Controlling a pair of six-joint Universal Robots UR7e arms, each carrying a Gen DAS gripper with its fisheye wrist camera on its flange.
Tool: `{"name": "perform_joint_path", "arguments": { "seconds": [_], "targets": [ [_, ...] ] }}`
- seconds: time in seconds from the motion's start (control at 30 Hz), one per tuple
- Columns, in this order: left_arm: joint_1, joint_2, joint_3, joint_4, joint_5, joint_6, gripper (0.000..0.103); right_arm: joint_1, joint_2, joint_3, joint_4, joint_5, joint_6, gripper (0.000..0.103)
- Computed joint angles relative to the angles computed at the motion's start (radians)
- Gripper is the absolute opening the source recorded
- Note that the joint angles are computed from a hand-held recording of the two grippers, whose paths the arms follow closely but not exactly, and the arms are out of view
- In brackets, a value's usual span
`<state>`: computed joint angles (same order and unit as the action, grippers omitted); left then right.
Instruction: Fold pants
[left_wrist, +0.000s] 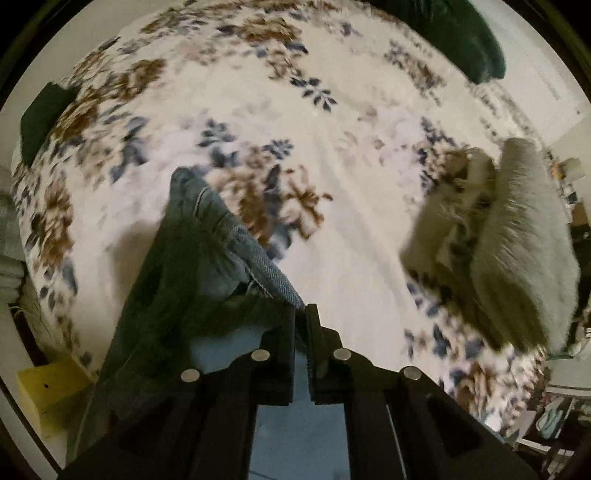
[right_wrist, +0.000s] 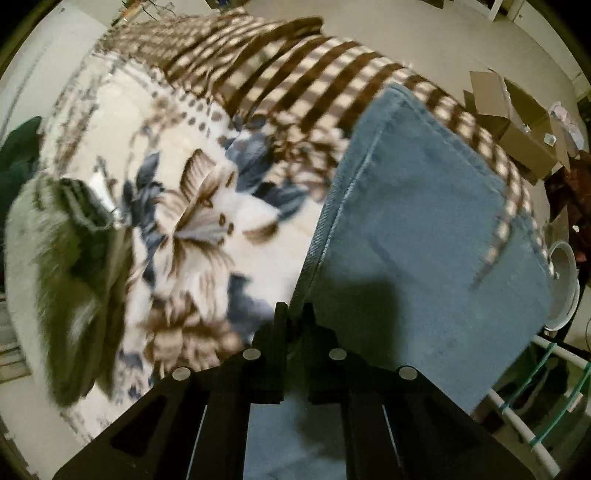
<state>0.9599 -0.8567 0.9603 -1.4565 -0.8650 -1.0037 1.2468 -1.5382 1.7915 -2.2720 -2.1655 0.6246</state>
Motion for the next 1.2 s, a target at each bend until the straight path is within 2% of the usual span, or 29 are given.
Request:
{"name": "perform_joint_path", "arguments": {
  "seconds": [0.13,0.2,0.33,0.43,0.53,0.63,0.7,0.73,0.8,0.83,0.87,0.93,1.07,1.13,1.2],
  "targets": [
    [-0.025,-0.119,0.188,-0.057,-0.006,-0.014,0.003,0.023,-0.121,0.059,0.055,0.028,-0.001,0.006],
    [-0.030,-0.186,0.288,-0.062,-0.019,-0.041,0.003,0.020,-0.227,0.114,0.118,0.040,0.001,0.006],
    [-0.030,-0.297,0.474,-0.015,-0.055,-0.123,0.003,-0.030,-0.399,0.250,0.192,0.042,-0.030,0.003],
    [-0.011,-0.335,0.584,0.014,-0.067,-0.169,0.003,-0.128,-0.499,0.345,0.211,0.085,-0.076,0.003],
    [0.026,-0.351,0.662,0.017,-0.080,-0.197,0.003,-0.221,-0.540,0.412,0.198,0.080,-0.153,0.003],
    [0.056,-0.372,0.697,-0.026,-0.120,-0.206,0.003,-0.344,-0.589,0.461,0.192,0.175,-0.232,0.004],
    [0.056,-0.391,0.707,-0.060,-0.127,-0.205,0.004,-0.416,-0.635,0.478,0.178,0.270,-0.277,0.004],
    [0.055,-0.399,0.709,-0.079,-0.133,-0.199,0.005,-0.448,-0.660,0.483,0.174,0.317,-0.292,0.010],
    [0.054,-0.415,0.717,-0.133,-0.130,-0.178,0.008,-0.525,-0.737,0.497,0.166,0.420,-0.345,0.029],
    [0.055,-0.418,0.719,-0.152,-0.124,-0.173,0.016,-0.570,-0.786,0.510,0.157,0.464,-0.373,0.042],
    [0.062,-0.419,0.722,-0.184,-0.124,-0.163,0.021,-0.606,-0.819,0.513,0.157,0.493,-0.391,0.047],
    [0.076,-0.415,0.723,-0.227,-0.128,-0.152,0.034,-0.688,-0.866,0.521,0.162,0.564,-0.431,0.049],
    [0.104,-0.405,0.726,-0.292,-0.110,-0.171,0.034,-0.873,-0.909,0.528,0.180,0.726,-0.474,0.049],
    [0.114,-0.397,0.718,-0.280,-0.095,-0.189,0.034,-0.911,-0.904,0.531,0.159,0.744,-0.489,0.049],
    [0.133,-0.390,0.721,-0.295,-0.091,-0.212,0.034,-0.899,-0.877,0.537,0.119,0.709,-0.471,0.049]
  ]
}}
